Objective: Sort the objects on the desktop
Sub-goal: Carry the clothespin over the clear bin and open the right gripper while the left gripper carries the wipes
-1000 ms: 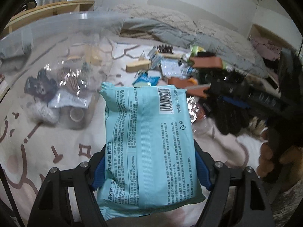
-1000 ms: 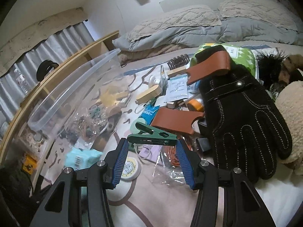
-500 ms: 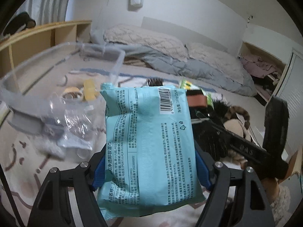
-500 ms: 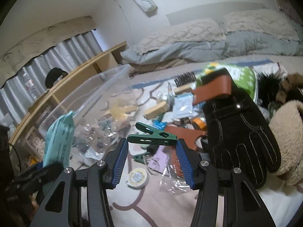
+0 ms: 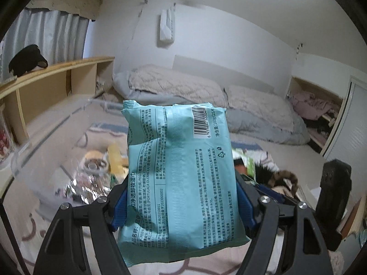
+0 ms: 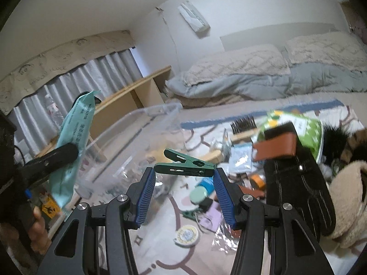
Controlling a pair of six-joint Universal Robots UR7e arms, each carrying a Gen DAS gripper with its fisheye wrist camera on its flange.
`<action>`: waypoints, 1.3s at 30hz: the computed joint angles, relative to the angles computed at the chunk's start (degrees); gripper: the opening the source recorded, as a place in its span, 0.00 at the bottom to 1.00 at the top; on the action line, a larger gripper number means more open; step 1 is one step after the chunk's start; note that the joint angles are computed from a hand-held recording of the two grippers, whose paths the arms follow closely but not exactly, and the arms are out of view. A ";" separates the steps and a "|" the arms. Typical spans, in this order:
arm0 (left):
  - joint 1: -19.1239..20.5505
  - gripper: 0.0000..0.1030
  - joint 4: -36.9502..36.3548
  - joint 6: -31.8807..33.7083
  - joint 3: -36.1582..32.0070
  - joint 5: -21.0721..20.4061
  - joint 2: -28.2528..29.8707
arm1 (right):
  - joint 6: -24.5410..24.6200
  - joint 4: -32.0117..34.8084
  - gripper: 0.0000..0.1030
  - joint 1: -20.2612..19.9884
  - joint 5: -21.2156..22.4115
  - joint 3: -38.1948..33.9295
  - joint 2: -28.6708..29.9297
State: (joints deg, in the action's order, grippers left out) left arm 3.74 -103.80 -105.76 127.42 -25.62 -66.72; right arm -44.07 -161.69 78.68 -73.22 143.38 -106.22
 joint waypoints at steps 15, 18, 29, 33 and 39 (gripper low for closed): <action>2.45 0.75 22.98 -18.18 -2.80 9.78 -7.45 | 3.71 -2.53 0.52 12.52 -2.74 -6.91 10.19; 2.38 0.75 34.05 -29.17 -3.89 9.04 -7.78 | 3.82 -3.42 0.52 15.16 -4.77 -8.06 13.32; 0.83 0.75 56.61 -55.16 -3.20 -0.87 -9.48 | 5.07 -3.54 0.52 23.55 -12.86 -14.42 27.59; -0.06 0.75 60.51 -60.44 -2.19 -3.70 -10.73 | 6.87 -1.80 0.52 26.31 -16.10 -18.14 33.38; -0.47 0.75 62.31 -63.56 -0.69 -6.13 -12.14 | 11.08 1.76 0.52 30.09 -20.40 -25.28 41.84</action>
